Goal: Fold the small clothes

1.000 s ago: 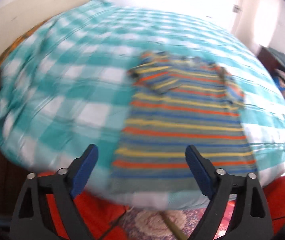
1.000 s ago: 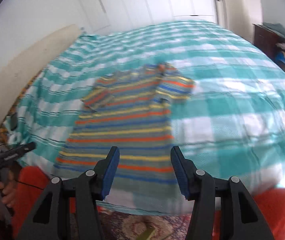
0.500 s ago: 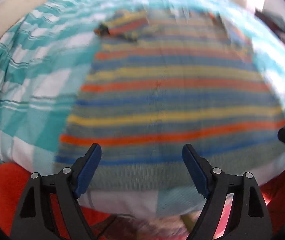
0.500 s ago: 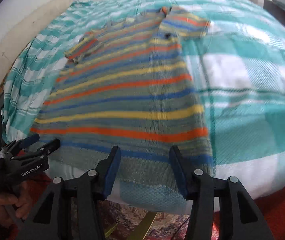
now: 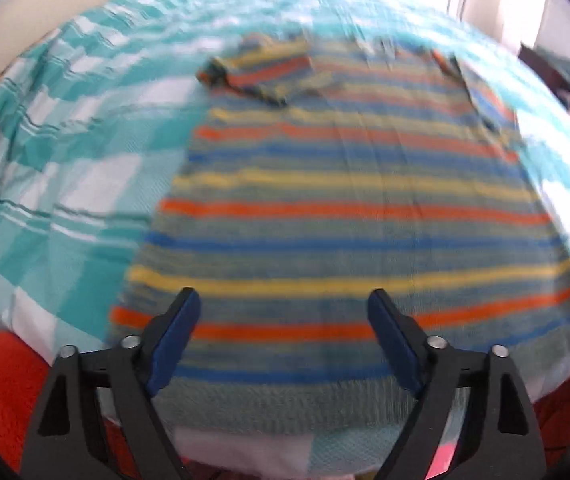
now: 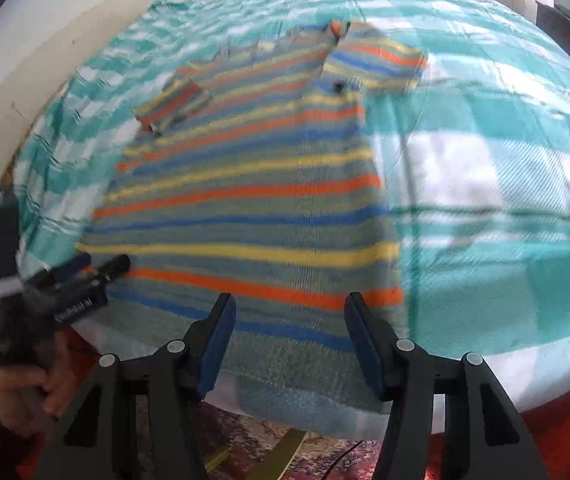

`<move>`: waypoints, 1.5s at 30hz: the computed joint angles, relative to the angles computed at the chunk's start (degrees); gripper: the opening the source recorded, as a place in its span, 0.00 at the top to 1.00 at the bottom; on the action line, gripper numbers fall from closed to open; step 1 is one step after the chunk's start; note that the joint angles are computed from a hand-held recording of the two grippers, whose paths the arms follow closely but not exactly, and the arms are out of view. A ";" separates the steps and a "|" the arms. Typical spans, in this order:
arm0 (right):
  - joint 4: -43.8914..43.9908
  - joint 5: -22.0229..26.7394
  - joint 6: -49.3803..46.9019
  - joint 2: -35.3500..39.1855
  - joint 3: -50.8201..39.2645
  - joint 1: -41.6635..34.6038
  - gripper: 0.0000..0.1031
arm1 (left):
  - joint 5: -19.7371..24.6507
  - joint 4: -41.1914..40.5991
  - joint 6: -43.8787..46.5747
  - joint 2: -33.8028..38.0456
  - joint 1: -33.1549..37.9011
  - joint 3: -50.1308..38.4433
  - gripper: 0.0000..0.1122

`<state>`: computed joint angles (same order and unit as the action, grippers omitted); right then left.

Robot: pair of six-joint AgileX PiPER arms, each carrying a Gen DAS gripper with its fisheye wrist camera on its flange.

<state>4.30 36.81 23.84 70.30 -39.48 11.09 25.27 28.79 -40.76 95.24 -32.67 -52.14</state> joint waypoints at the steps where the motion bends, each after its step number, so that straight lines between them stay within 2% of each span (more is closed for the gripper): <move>1: 0.35 2.73 -4.59 0.84 -3.26 -2.50 0.45 | -0.26 3.45 -3.50 -0.27 0.19 -0.21 0.18; 2: -0.33 5.22 -7.72 2.68 -7.22 -3.91 0.45 | -1.01 6.54 -6.45 -0.08 0.77 -0.63 0.16; 4: -2.75 9.83 -15.55 8.16 -16.42 -7.30 0.45 | -3.06 7.67 -6.58 1.57 2.48 -1.44 0.14; 7: -4.09 15.03 -27.92 20.02 -31.27 -9.69 0.44 | -4.10 12.85 -9.34 5.89 2.93 -1.08 0.15; 11: -4.03 13.13 -32.78 37.33 -44.33 -9.97 0.44 | -4.27 24.08 -19.51 7.48 1.04 0.82 0.15; 14: -10.41 8.38 -28.24 46.89 -48.89 -8.45 0.47 | -4.65 24.14 -19.27 6.66 1.31 1.98 0.14; 15: -12.34 6.62 -25.67 48.10 -48.65 -8.67 0.53 | -5.07 22.53 -17.92 6.45 1.84 2.19 0.13; 16: -12.74 5.41 -23.98 48.99 -48.79 -9.37 0.71 | -5.48 20.44 -16.10 6.22 2.42 2.36 0.13; 17: -13.00 3.96 -22.46 48.63 -48.36 -10.37 0.94 | -5.87 17.31 -13.36 6.02 3.20 2.40 0.13; 19: -10.93 0.74 -22.85 44.78 -46.01 -13.82 0.97 | -6.26 14.31 -10.88 5.80 3.97 2.52 0.12; 21: -8.66 0.11 -24.75 40.18 -45.52 -19.90 0.97 | -6.20 13.39 -10.24 5.59 4.01 2.71 0.12; 23: -5.60 2.55 -26.84 38.52 -48.20 -26.62 0.97 | -5.55 14.46 -11.60 5.63 3.39 2.76 0.12; 25: -2.67 6.79 -28.22 39.57 -53.18 -33.53 0.97 | -4.78 13.89 -11.28 6.04 3.07 2.14 0.12; 29: 2.51 11.45 -29.75 43.66 -59.32 -43.86 0.97 | -3.57 11.05 -9.38 7.12 3.16 0.46 0.11; 37: 16.60 13.89 -29.13 48.16 -60.56 -54.50 0.97 | -2.21 12.61 -10.99 6.56 2.43 0.90 0.11; 40: 19.84 14.43 -31.11 49.20 -60.99 -55.85 0.96 | -1.64 13.78 -12.42 6.99 1.94 0.62 0.10; 42: 20.66 15.85 -31.72 50.42 -61.38 -56.13 0.85 | -1.17 14.90 -13.47 7.32 1.51 0.36 0.10; 43: 22.03 14.92 -32.84 49.70 -59.33 -56.72 0.71 | -1.03 15.13 -13.65 7.40 1.40 0.26 0.10; 44: 24.53 13.11 -34.63 48.46 -56.20 -57.80 0.62 | -1.07 15.10 -13.64 7.36 1.47 0.30 0.10; 45: 26.70 11.32 -35.68 47.09 -52.84 -58.98 0.62 | -1.11 15.00 -13.63 7.37 1.46 0.30 0.10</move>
<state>31.00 48.13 -11.83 117.39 -92.32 -47.89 24.15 43.79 -54.39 102.62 -31.20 -51.84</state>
